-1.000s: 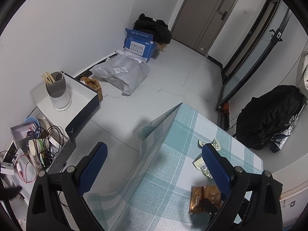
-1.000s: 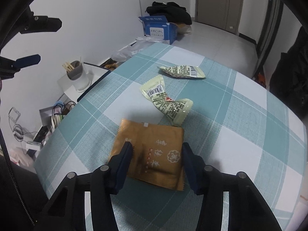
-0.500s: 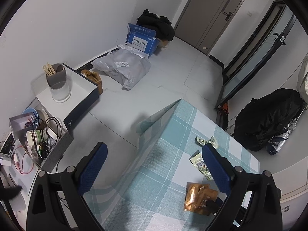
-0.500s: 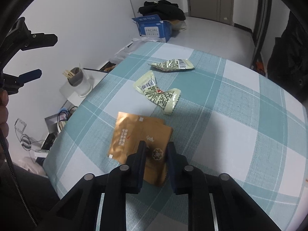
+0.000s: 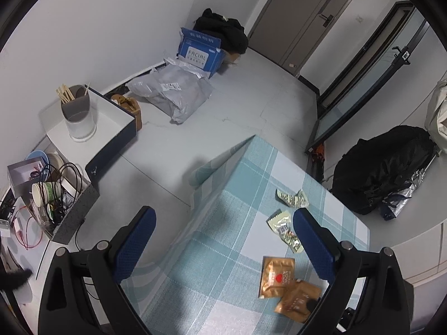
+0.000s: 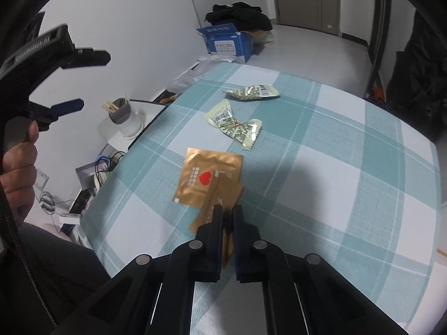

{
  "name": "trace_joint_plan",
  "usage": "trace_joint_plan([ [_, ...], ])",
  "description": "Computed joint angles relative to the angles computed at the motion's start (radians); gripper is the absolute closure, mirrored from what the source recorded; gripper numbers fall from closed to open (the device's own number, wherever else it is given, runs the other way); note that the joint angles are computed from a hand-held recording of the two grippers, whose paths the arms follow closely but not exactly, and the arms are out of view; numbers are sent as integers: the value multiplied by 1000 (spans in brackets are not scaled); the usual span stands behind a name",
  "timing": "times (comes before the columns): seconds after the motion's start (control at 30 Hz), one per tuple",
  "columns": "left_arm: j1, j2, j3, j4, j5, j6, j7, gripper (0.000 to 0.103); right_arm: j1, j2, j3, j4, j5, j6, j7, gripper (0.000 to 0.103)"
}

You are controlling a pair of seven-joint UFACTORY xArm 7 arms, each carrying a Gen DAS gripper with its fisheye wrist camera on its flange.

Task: Collect trash
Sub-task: 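Lift the brown sachet with the right gripper while the left gripper approaches the other sachet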

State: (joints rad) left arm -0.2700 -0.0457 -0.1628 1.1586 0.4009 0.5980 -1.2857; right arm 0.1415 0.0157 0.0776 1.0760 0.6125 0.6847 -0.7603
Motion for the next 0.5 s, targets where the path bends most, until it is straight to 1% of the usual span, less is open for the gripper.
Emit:
trace_joint_plan([
  [0.17,-10,7,-1,-12,-68,-23,79,6,-13,-29,-16,-17,43,10,-6,99],
  [0.27,-26,36,-1,4,-179,-44,212,6,-20,-53,-29,-29,79,17,-17,99],
  [0.33,-40,66,-6,33,-263,-35,310,6,-23,-66,-37,-36,97,13,-30,99],
  [0.37,-48,82,-9,51,-280,-22,340,6,-26,-72,-43,-38,105,13,-37,100],
  [0.43,-71,124,-14,109,-260,38,373,6,-32,-78,-55,-37,128,22,-57,100],
  [0.5,-107,188,-13,199,-196,169,367,7,-41,-85,-67,-38,144,28,-70,100],
])
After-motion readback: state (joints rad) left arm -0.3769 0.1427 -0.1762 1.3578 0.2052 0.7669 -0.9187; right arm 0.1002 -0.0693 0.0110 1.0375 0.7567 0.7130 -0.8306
